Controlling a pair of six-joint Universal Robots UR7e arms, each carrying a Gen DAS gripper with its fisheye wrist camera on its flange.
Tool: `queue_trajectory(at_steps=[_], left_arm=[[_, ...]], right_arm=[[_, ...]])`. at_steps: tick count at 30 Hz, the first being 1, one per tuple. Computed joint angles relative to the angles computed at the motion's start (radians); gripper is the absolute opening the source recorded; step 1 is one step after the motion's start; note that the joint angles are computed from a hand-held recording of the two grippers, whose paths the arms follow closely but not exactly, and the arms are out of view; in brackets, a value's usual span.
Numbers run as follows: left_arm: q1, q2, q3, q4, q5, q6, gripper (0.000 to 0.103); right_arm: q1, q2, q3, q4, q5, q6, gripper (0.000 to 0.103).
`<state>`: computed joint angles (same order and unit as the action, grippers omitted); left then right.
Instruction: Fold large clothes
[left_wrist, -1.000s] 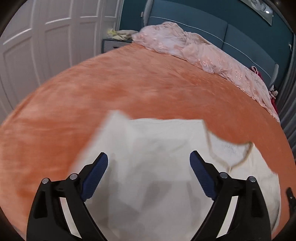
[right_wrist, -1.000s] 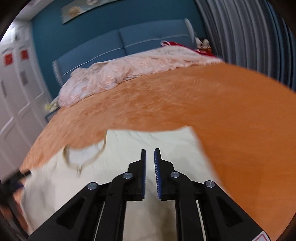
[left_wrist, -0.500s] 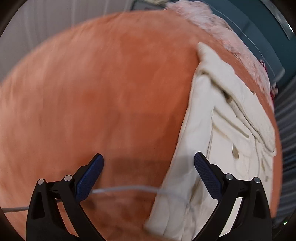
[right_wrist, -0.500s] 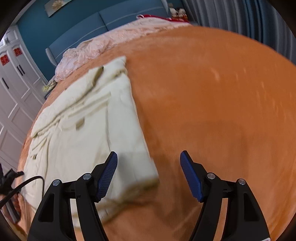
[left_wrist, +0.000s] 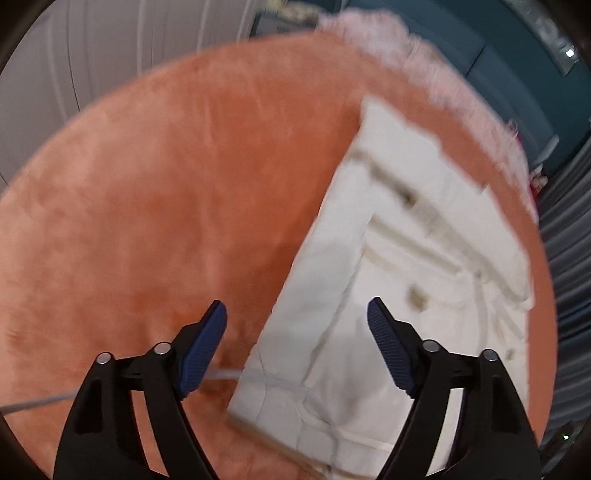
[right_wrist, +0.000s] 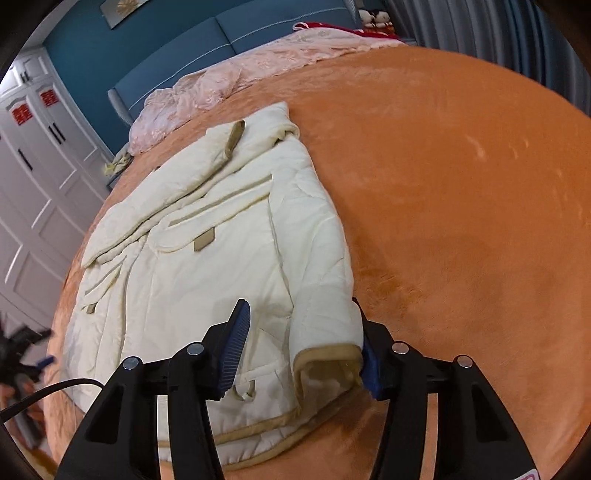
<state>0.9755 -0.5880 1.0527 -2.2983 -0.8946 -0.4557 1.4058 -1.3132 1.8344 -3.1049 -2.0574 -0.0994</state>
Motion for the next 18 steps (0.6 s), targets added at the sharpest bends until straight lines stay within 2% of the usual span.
queue_trajectory(at_steps=[1,4,5,8,11,14,18], left_arm=[[-0.011,-0.027,0.027,-0.027,0.001,0.013,0.087],[-0.034,-0.093,0.097,-0.086,-0.012,0.026,0.092],[-0.042,-0.109,0.117,-0.105,-0.009,0.028,0.096],[-0.043,-0.105,0.116,-0.136,-0.04,0.03,0.097],[-0.024,-0.04,0.03,-0.059,-0.052,0.016,0.097],[0.007,0.062,-0.104,0.117,0.008,-0.053,0.097],[0.033,0.101,-0.15,0.271,0.087,-0.151,0.097]], right_arm=[[0.002,-0.008,0.005,0.001,-0.004,-0.008,0.053],[0.017,-0.024,0.026,-0.027,-0.039,-0.04,0.053],[0.023,-0.027,0.035,-0.045,-0.053,-0.056,0.053],[0.031,-0.021,0.045,-0.093,-0.083,-0.071,0.061],[0.025,-0.01,0.039,-0.105,-0.091,-0.041,0.064],[0.004,-0.006,0.021,-0.056,-0.077,0.03,0.067],[-0.008,0.002,0.004,-0.02,-0.063,0.065,0.071]])
